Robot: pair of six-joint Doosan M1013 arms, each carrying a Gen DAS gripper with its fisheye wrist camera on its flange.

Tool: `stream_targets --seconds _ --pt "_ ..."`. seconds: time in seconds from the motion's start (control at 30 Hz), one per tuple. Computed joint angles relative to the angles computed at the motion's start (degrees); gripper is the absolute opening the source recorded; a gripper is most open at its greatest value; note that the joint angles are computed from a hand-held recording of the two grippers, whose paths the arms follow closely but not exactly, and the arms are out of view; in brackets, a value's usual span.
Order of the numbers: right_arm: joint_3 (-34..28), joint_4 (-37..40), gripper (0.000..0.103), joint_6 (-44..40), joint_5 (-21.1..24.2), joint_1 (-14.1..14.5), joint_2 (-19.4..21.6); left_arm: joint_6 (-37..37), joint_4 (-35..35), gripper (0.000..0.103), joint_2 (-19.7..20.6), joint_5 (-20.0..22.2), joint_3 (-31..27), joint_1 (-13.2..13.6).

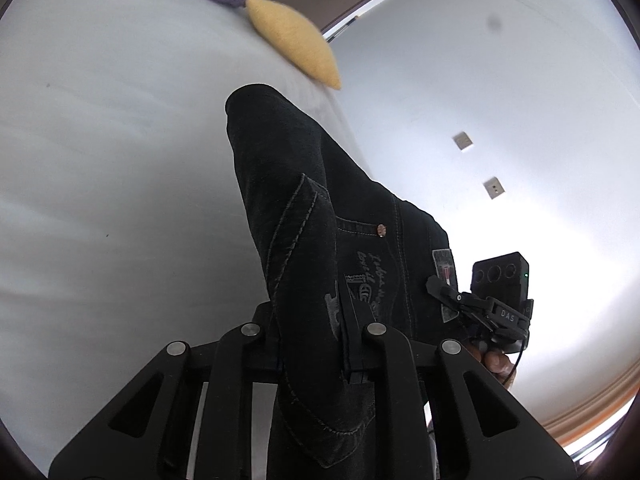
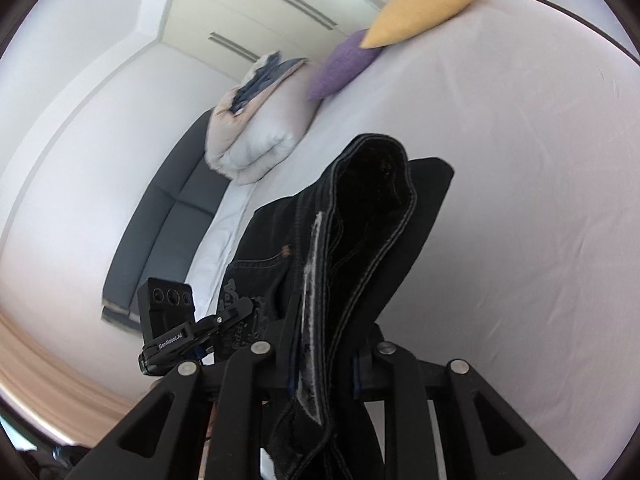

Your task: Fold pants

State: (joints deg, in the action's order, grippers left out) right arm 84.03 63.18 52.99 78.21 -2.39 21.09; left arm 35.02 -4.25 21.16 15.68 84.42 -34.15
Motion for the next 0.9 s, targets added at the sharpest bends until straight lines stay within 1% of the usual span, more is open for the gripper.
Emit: stream_targets --seconds 0.03,0.07,0.13,0.17,0.2,0.23,0.27,0.3,0.33,0.37,0.4,0.43,0.47,0.5,0.53,0.57,0.63,0.7,0.73,0.77,0.8,0.83,0.87,0.9 --pt "-0.5 -0.3 0.022 0.6 -0.6 0.2 0.9 1.5 -1.7 0.019 1.1 1.6 -0.7 0.5" --pt "-0.9 -0.9 0.027 1.0 -1.4 0.4 1.8 -0.1 -1.4 0.02 2.2 4.0 -1.5 1.0" --pt "-0.5 -5.1 0.048 6.6 -5.5 0.3 2.9 -2.8 -0.6 0.028 3.6 8.5 -2.1 1.3" --pt "0.7 -7.1 0.062 10.6 -8.1 -0.3 3.1 -4.1 0.0 0.037 3.5 8.3 -0.9 1.1" --pt "1.7 -6.3 0.062 11.6 -9.1 -0.9 2.9 -5.2 0.8 0.042 2.7 5.0 1.1 0.9" --pt "3.0 -4.2 0.061 10.0 -9.4 -1.8 2.6 -6.9 2.4 0.043 1.9 2.5 2.9 0.6" --pt "4.3 -2.4 0.061 7.6 -9.5 -2.8 2.0 -9.5 5.0 0.046 1.2 2.2 3.8 0.4" --pt "6.1 -1.2 0.062 5.5 -10.5 -4.0 0.8 -14.0 9.9 0.052 0.3 2.4 4.8 -0.1" --pt "6.8 -0.6 0.062 4.8 -11.0 -4.6 0.3 -19.1 15.8 0.062 -0.7 3.0 5.5 -0.7" --pt "8.7 1.1 0.062 3.1 -11.8 -5.9 -1.1 -23.2 20.3 0.066 -1.3 3.6 6.0 -1.3" --pt "10.1 2.3 0.067 1.9 -12.5 -6.7 -2.2 -28.6 26.3 0.07 -2.1 4.8 6.5 -2.1" --pt "11.2 2.9 0.07 1.3 -13.1 -7.1 -3.2 -34.3 32.6 0.071 -3.1 6.3 7.0 -3.4" --pt "12.6 3.6 0.076 0.3 -14.0 -7.7 -4.5 -38.5 38.1 0.074 -4.0 8.0 7.4 -4.4" --pt "14.2 4.3 0.079 -0.7 -15.1 -8.0 -6.3 -41.7 42.6 0.078 -4.6 10.6 7.2 -5.7" --pt "15.5 4.9 0.079 -2.2 -15.8 -8.2 -7.8 -44.0 46.6 0.079 -4.7 14.3 6.5 -7.2" --pt "16.5 5.2 0.081 -3.4 -16.3 -8.3 -9.0 -44.6 50.4 0.081 -4.9 19.1 5.6 -9.2" --pt "19.4 4.5 0.083 -6.4 -18.4 -8.1 -12.7 -44.2 55.9 0.088 -4.5 27.8 3.5 -13.0" --pt "22.0 3.0 0.084 -9.4 -21.6 -7.2 -16.7 -43.6 62.0 0.09 -4.1 37.1 1.6 -17.1" --pt "22.8 2.3 0.085 -10.4 -22.9 -6.7 -18.2 -42.9 64.4 0.095 -3.6 41.1 0.6 -18.9" --pt "23.6 1.3 0.086 -11.4 -24.9 -6.1 -19.9 -42.9 66.6 0.099 -3.6 45.2 0.6 -20.9" --pt "24.9 0.6 0.089 -13.1 -28.1 -5.2 -22.2 -42.0 69.2 0.103 -2.8 51.1 -0.7 -23.3" --pt "25.6 0.8 0.09 -14.2 -29.2 -5.2 -23.6 -41.3 71.4 0.103 -2.2 54.6 -1.5 -24.8" --pt "26.5 1.6 0.094 -15.6 -31.2 -4.6 -25.2 -40.4 73.9 0.103 -1.6 58.5 -2.5 -26.6" --pt "27.4 2.9 0.1 -17.3 -33.2 -4.2 -27.1 -38.8 75.1 0.103 -0.5 61.2 -4.7 -27.5"
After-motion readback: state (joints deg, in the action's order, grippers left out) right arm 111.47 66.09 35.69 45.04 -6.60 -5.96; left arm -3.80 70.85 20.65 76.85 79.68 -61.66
